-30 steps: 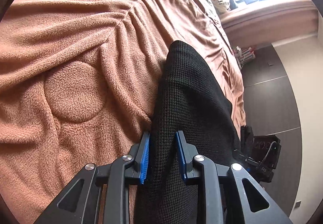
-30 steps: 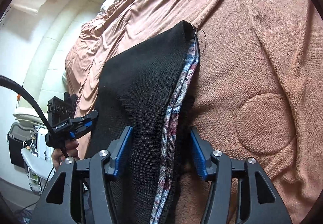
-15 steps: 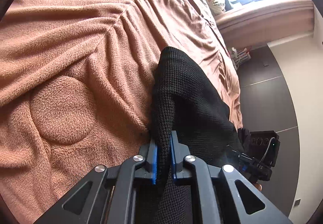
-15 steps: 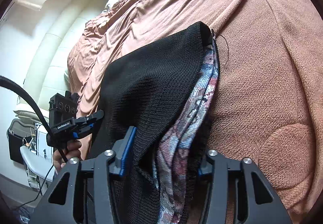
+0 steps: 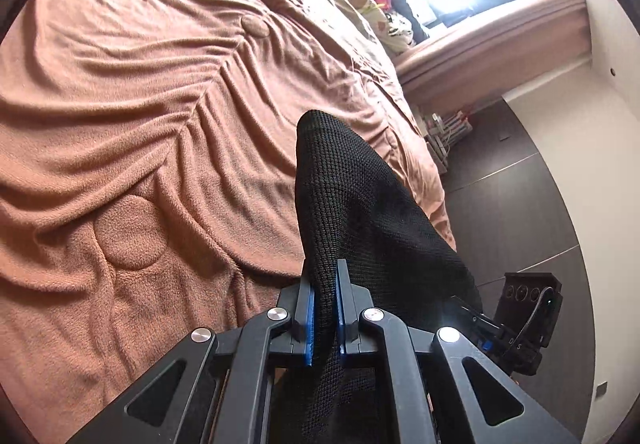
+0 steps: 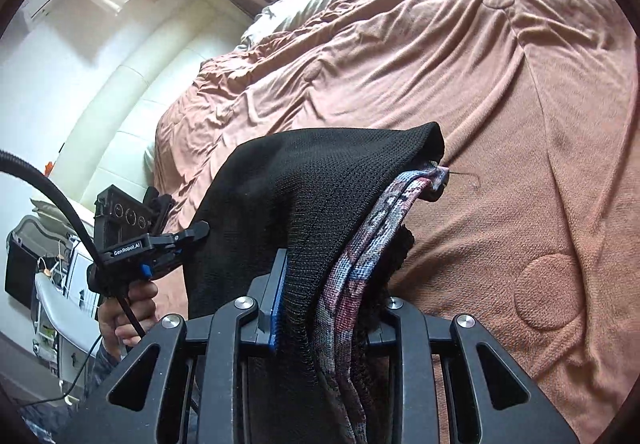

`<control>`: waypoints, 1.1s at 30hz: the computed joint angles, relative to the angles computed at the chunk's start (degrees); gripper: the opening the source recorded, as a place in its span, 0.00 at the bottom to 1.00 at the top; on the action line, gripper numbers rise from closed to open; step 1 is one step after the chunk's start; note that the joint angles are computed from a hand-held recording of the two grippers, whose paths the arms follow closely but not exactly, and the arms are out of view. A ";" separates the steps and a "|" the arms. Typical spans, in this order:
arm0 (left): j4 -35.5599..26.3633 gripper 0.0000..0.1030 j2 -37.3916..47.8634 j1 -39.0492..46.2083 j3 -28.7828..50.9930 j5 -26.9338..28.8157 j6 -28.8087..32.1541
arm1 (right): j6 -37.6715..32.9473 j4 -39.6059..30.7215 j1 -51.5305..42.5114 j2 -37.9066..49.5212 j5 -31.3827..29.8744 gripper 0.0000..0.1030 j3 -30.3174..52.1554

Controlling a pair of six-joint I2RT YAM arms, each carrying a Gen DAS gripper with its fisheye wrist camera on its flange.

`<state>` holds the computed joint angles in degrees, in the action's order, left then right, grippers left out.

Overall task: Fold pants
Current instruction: 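Lift the shorts with both grippers and carry them toward the headboard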

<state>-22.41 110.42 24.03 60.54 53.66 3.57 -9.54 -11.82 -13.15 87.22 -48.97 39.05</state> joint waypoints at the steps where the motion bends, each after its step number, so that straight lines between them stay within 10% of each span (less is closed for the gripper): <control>1: -0.32 0.08 -1.45 0.27 -0.63 0.00 0.07 | 0.22 -0.10 -0.13 -1.78 -0.45 0.24 -1.06; 13: -9.14 0.08 -18.88 5.57 -3.50 2.20 2.23 | -1.75 -11.94 -2.01 -26.59 -3.51 0.24 -8.79; 28: -37.30 0.08 -31.35 19.17 3.93 7.95 20.44 | -28.93 -53.85 -19.55 -46.30 -18.18 0.24 -5.25; 33: -46.88 0.08 -27.37 25.90 8.63 9.96 30.39 | -13.18 -44.17 -11.12 -53.48 -15.68 0.24 -8.02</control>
<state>-69.28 83.05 49.94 69.17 63.62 33.97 -22.72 -55.99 -24.27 33.75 -64.64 31.03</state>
